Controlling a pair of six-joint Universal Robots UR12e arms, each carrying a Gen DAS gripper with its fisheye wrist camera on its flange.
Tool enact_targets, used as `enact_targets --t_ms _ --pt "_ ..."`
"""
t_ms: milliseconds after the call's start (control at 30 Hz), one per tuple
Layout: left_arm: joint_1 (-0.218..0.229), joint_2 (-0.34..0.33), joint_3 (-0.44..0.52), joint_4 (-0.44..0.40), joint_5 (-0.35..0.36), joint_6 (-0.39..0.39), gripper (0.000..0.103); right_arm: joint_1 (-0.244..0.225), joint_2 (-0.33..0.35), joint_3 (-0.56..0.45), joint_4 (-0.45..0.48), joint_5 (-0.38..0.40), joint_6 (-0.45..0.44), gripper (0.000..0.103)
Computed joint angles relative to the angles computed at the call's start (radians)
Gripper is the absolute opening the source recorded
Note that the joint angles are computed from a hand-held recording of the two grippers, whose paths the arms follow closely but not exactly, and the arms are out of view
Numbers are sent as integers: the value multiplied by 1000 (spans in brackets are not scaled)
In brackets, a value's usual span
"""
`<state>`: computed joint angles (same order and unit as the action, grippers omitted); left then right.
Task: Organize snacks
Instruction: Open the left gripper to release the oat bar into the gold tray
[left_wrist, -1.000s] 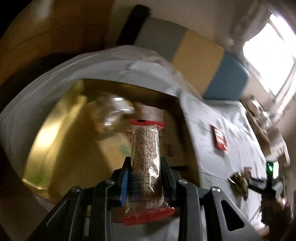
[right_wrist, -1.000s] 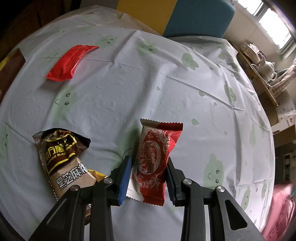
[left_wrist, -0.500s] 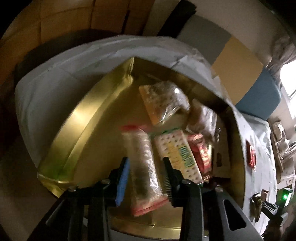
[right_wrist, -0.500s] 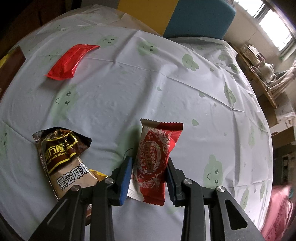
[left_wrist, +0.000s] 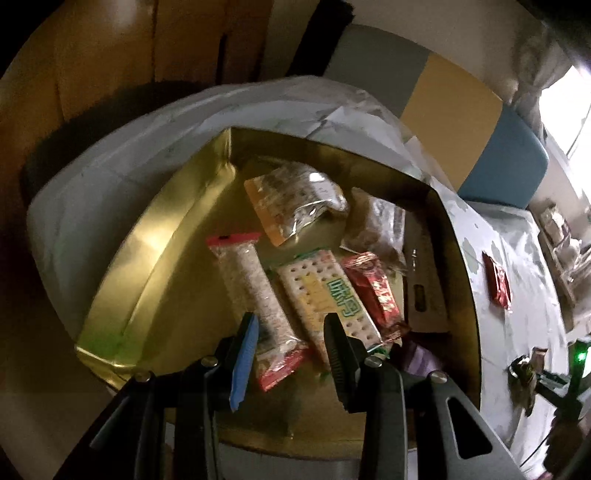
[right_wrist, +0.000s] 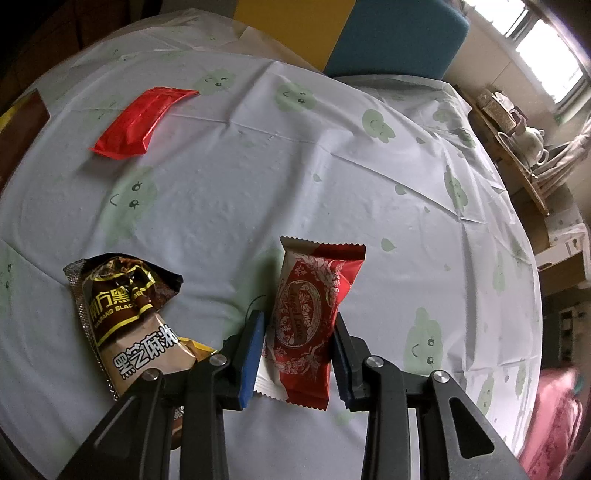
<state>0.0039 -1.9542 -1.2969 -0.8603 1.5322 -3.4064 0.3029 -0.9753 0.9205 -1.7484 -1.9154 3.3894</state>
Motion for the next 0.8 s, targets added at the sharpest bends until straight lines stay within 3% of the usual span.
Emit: enact_targets --t_ms 100,300,800 --pt "-18 6 -2 31 45 41 37 4 3 -5 6 -11 3 36" --pt "-40 17 -8 82 57 108 37 7 3 -4 6 -23 0 36" --pt "-70 30 -28 83 24 208 37 14 8 -15 15 -40 -9 34"
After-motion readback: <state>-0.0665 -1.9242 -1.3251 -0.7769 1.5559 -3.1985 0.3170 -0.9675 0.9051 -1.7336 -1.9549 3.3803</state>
